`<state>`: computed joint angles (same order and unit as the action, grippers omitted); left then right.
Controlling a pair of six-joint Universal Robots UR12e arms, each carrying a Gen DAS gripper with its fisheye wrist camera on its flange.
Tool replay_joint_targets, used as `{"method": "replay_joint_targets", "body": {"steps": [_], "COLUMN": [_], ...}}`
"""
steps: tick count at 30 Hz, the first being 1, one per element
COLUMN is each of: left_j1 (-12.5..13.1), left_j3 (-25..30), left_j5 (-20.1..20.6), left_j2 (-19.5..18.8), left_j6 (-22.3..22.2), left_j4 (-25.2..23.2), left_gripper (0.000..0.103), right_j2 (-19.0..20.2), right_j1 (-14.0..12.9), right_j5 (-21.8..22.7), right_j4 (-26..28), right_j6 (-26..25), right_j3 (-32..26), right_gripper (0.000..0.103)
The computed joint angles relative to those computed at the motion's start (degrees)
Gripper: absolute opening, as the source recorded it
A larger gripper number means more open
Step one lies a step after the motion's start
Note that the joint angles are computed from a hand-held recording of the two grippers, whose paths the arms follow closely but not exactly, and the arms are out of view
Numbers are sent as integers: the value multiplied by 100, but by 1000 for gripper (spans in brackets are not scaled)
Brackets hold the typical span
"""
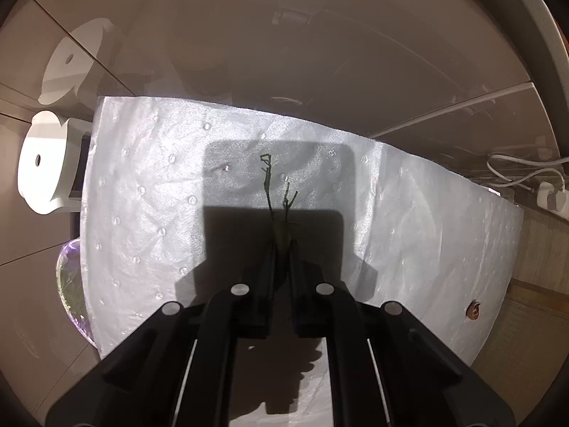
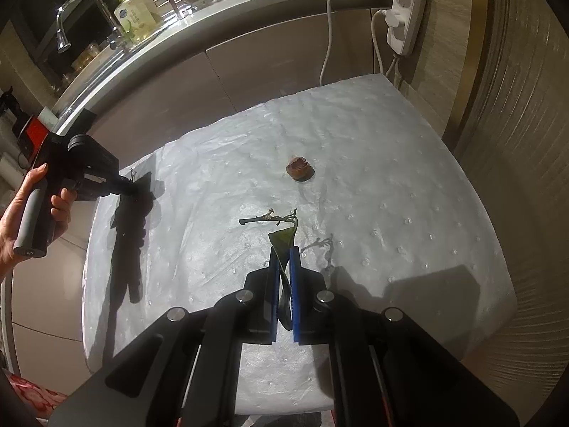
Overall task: Collect trash
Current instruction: 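Grasp the green stem sprig with the left tool while the right tool holds the leaf, then carry the sprig over the bin and release it with the left tool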
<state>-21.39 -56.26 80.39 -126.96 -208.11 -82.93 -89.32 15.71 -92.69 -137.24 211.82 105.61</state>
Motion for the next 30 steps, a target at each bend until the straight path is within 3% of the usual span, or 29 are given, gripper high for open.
{"method": "replay_joint_targets", "body": {"steps": [3, 9, 16, 24, 30], "left_j1": [-58, -292, -396, -149, 207], "left_j3": [-191, -730, -1609, -2815, -3621], "left_j5": [166, 902, 1144, 949, 678], "left_j2": [170, 710, 1540, 2524, 3131], "left_j6": [263, 1242, 2205, 3052, 3569], "left_j4": [206, 860, 1970, 2992, 3323], "left_gripper": [6, 6, 6, 6, 6], "right_j2": [7, 60, 185, 445, 715], "right_j1": [23, 146, 448, 941, 1339], "right_j5": [4, -75, -267, -479, -604], "right_j4": [-17, -4, 72, 240, 379], "right_j6": [-62, -202, -360, -419, -467], "right_j3": [-24, -164, -465, -915, -1338], "right_gripper": [6, 6, 6, 6, 6]}}
